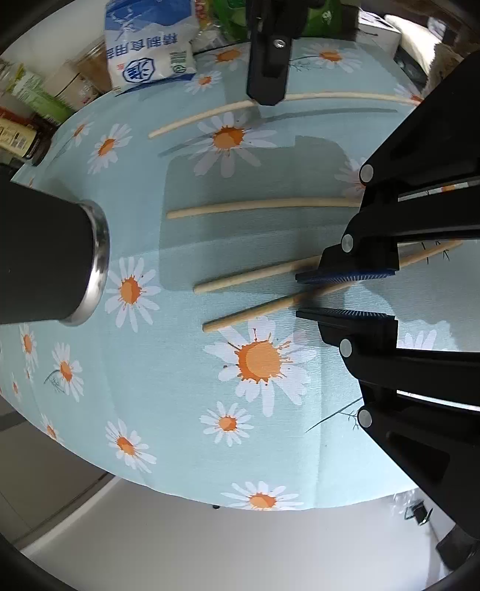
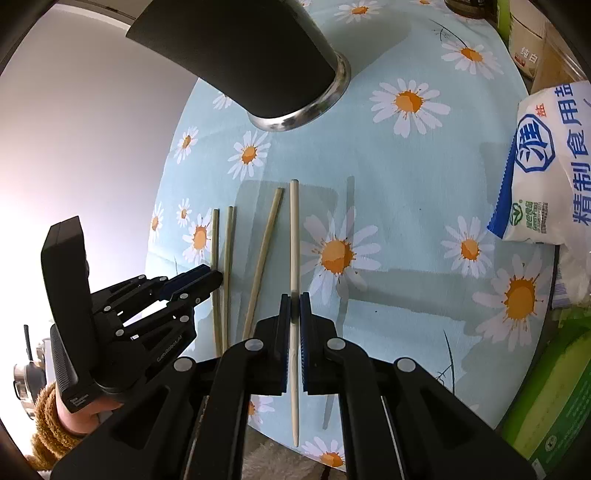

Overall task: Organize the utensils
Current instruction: 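Close the left tool on a chopstick while the right tool holds its chopstick, then lift both chopsticks and carry them above the black holder with both tools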

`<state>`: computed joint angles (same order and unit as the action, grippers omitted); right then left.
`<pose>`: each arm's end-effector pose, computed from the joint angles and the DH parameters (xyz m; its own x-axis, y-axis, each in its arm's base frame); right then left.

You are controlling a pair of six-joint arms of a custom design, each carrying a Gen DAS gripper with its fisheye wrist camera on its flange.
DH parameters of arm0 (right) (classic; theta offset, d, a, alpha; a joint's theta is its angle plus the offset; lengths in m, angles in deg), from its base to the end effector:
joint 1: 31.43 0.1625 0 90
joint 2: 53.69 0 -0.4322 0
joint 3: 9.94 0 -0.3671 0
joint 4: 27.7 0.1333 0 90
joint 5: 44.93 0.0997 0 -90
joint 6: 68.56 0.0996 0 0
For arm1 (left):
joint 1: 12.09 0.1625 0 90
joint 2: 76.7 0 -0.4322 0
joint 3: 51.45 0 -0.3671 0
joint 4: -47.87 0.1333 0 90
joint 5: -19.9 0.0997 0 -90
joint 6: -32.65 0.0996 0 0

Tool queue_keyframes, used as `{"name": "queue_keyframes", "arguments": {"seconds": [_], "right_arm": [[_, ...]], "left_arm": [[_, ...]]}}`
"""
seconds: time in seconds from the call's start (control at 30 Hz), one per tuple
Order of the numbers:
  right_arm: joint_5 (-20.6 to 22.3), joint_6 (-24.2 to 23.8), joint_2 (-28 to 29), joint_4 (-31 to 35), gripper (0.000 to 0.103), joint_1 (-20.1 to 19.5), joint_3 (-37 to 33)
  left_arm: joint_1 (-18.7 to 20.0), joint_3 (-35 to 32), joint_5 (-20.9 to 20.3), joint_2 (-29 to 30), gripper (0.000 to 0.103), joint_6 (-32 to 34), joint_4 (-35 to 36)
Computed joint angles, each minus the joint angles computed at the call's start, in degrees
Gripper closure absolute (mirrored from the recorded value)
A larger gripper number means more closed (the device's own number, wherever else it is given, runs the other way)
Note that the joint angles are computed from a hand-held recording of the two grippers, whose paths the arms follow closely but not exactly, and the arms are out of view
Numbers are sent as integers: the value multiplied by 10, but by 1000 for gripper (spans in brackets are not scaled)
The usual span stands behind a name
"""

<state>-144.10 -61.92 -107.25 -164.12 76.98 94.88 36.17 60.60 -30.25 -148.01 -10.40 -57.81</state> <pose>0.2938 -0.5109 0.1175 -0.9626 -0.2130 0.1675 -0.2048 0.9766 0.0654 -0.1689 -0.4853 0.2208 -0.6983 0.0601 -0.7133 0.1730 0.9811 -0.0867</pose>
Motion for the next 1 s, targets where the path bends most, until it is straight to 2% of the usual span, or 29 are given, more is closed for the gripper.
{"name": "queue_keyframes", "arguments": {"seconds": [0.1, 0.2, 0.43, 0.77, 1.0], "right_arm": [[2, -3, -3, 1, 97, -4, 1], [2, -8, -6, 4, 97, -5, 2], [-8, 5, -7, -6, 97, -3, 12], [-34, 47, -6, -28, 97, 16, 17], [-21, 65, 1, -70, 97, 36, 20]], "left_arm": [[0, -6, -2, 9, 92, -7, -2], [-3, -9, 1, 15, 97, -14, -5], [12, 8, -14, -14, 99, 0, -32], [44, 27, -45, -74, 99, 77, -79], [57, 32, -68, -118, 99, 138, -115]]}}
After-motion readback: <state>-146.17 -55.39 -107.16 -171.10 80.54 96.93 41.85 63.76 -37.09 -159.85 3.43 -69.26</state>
